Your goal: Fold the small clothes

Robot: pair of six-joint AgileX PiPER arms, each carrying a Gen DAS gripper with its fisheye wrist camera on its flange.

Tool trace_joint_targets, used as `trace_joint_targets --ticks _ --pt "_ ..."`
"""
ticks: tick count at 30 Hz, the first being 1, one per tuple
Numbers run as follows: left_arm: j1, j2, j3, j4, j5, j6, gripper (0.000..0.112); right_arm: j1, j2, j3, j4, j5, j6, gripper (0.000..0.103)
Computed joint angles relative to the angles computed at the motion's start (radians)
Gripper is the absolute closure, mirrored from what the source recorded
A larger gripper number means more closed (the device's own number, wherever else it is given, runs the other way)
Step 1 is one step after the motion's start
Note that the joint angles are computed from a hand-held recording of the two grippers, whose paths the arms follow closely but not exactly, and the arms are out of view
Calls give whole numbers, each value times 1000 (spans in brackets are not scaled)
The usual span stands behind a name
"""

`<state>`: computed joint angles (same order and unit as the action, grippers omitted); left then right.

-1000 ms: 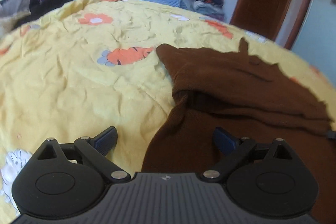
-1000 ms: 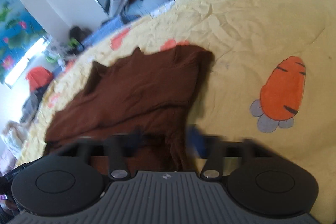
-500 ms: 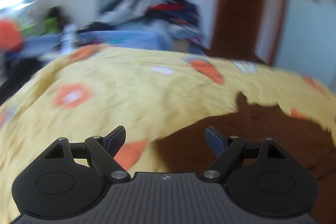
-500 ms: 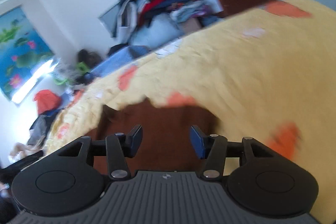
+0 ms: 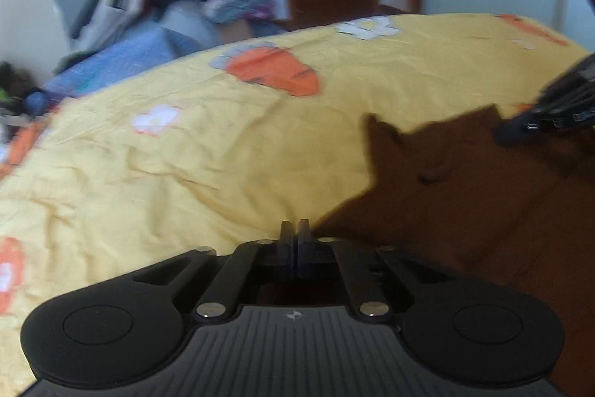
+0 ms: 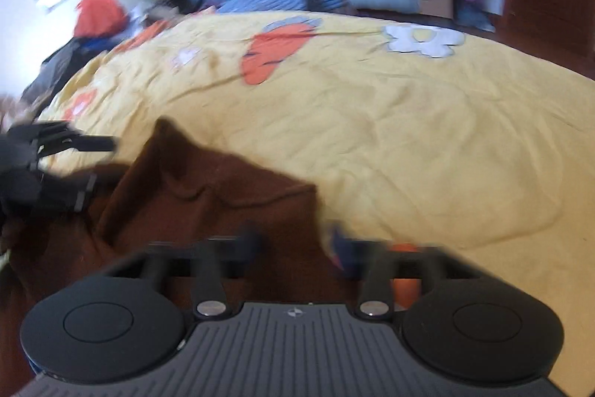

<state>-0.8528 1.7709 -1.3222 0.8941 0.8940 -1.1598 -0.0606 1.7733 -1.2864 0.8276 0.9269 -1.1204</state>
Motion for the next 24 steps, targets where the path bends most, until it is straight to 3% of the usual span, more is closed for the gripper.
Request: trace_joint_targets --ticks 2,8,10,11,12,13,14,16,17,20,22,23,24 --pt "7 15 -6 43 79 -38 112 -42 -14 15 69 -10 -38 94" --pt "40 -31 87 71 64 -155 111 -114 -17 113 186 -61 -114 94" --pt "26 -69 112 86 38 -189 110 -133 -28 105 177 -19 -72 68" --pt "27 -102 130 68 -5 -175 108 -152 -49 120 195 -13 -87 45" --pt "37 -127 135 27 -51 -127 105 -181 -79 150 233 -14 -133 29" --pt "37 -134 126 -5 -64 -85 103 -212 -102 163 257 -6 -168 27" --pt "29 -130 112 -12 -55 -59 92 -246 -117 167 260 2 -185 28" --pt "12 -106 88 8 -28 -31 59 -293 -124 148 207 -13 -140 28" --pt "9 -94 81 18 -23 -31 36 -308 -109 123 166 -14 -105 27" --pt "27 -66 67 -30 -66 8 33 -334 -70 79 31 41 -43 34" --pt "20 -44 62 -23 -79 2 33 -331 -91 126 19 24 -108 38" --pt "6 -32 62 9 -69 -22 33 -331 -99 142 27 28 -144 45" --pt "-2 -21 53 25 -59 -30 40 -327 -108 158 36 39 -167 59"
